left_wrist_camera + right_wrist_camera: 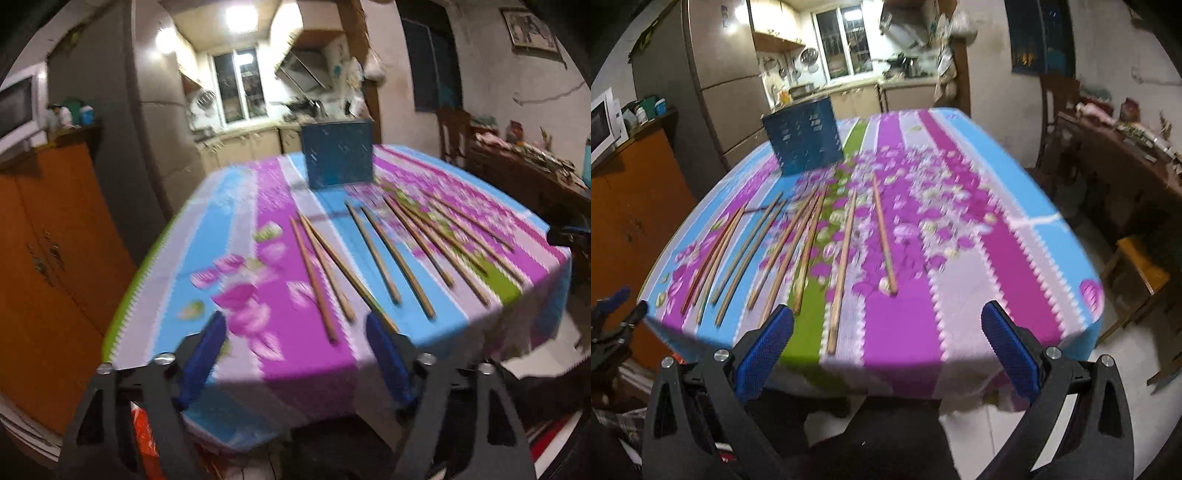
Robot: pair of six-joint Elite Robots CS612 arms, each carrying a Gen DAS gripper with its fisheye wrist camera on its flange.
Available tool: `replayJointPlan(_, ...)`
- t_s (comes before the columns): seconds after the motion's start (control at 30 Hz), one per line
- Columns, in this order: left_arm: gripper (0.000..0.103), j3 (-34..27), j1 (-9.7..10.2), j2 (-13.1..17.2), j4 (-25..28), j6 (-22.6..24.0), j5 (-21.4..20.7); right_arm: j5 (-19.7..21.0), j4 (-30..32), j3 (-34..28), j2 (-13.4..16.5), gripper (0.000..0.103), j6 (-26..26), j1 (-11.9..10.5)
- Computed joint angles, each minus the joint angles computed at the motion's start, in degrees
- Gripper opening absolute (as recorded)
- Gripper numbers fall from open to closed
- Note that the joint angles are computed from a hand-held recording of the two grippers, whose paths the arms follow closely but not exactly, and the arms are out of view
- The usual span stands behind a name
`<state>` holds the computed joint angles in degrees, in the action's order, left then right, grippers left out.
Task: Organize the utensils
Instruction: 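Lower the right tool onto a single chopstick and close its fingers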
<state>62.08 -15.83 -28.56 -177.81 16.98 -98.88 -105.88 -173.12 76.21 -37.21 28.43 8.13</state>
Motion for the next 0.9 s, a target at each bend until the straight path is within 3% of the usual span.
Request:
replayJointPlan(0.13,0.050,-0.2,-0.25,0.6,2.7,1.0,-1.2,2.3,1.7,-0.2,0.5,0.097,-1.1,0.1)
replayJointPlan(0.57,0.041,-4.1,-0.58,3.6,4.8,2.4,-2.0,3.0,-4.5,0.7,0.9,0.095,-5.7,0.7)
replayJointPlan(0.7,0.028,-4.9,-0.40,4.3,4.0,2.2,-3.8,4.3,-2.6,-0.5,1.6,0.075,-6.7,0.7)
replayJointPlan(0.8,0.024,-4.7,-0.38,4.5,2.7,2.6,-4.4,4.6,-0.9,-1.5,2.5,0.042,-8.6,0.7)
replayJointPlan(0.9,0.024,-4.7,-0.32,4.7,1.9,2.1,-4.9,3.8,-0.1,-2.5,3.4,0.024,-10.5,1.1)
